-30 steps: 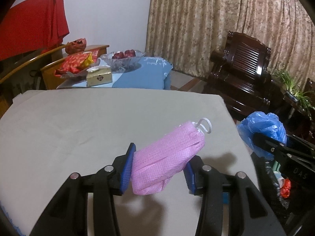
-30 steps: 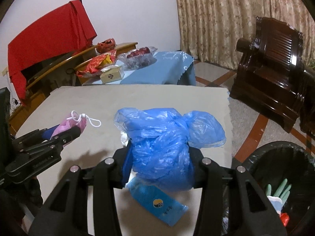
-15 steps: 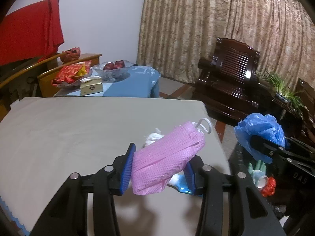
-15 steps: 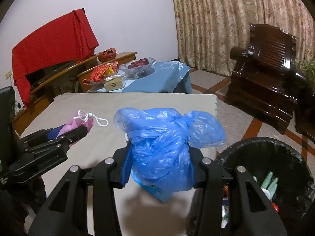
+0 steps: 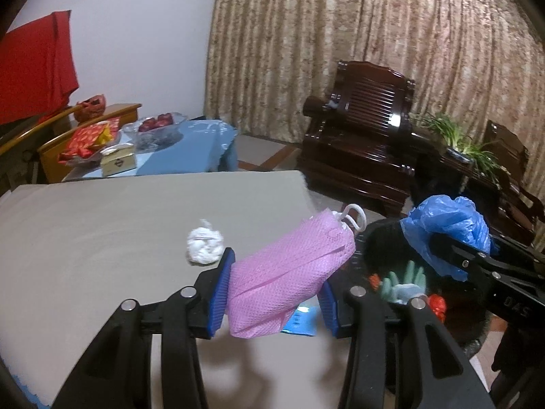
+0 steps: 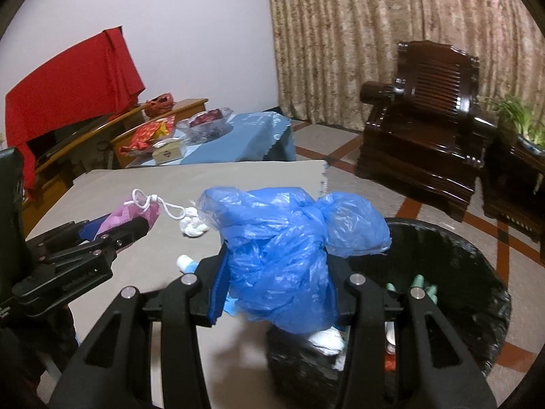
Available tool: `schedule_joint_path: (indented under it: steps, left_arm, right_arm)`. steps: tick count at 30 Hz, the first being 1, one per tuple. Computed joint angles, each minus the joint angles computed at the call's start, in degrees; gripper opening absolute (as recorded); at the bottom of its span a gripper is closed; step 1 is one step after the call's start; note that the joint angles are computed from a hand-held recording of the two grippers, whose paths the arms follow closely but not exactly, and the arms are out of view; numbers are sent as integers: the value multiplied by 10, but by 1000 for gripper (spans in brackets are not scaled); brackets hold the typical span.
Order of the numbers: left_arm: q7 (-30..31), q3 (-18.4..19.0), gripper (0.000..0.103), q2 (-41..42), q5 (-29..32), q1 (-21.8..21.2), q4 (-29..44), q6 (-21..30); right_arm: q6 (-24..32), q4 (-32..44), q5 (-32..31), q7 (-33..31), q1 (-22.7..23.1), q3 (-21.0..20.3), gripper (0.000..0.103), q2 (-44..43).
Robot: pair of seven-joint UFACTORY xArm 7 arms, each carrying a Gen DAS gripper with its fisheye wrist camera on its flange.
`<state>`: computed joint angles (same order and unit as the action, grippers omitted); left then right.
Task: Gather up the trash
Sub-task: 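Carry the pink mask and blue bag over the bin, then open both tools to drop the mask and blue bag into the bin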
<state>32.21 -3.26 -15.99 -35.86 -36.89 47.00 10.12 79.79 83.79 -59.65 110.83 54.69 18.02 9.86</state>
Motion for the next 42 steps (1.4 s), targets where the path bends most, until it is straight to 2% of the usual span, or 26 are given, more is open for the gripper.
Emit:
schedule_joint_path:
  steps: [11, 17, 22, 29, 36, 42]
  left_arm:
    - [27, -20, 45, 14, -35, -57, 12, -2]
    - [62, -41, 45, 41, -66, -82, 30, -10]
    - [73, -68, 45, 64, -79, -86, 43, -23]
    - [78, -104, 46, 109, -75, -81, 73, -36]
    - [51, -143, 46, 150, -40, -58, 99, -38]
    - [6, -167, 46, 178, 7, -39, 119, -30]
  right_arm:
    - [98, -87, 47, 76, -1, 50, 44, -79]
    - [127, -139, 89, 107, -17, 81, 44, -123]
    - [142, -168, 115, 123, -29, 102, 44, -148]
    - [127, -219, 150, 133, -51, 118, 44, -191]
    - [101, -259, 174, 144, -76, 133, 44, -218]
    - [71, -292, 189, 143, -95, 137, 46, -238]
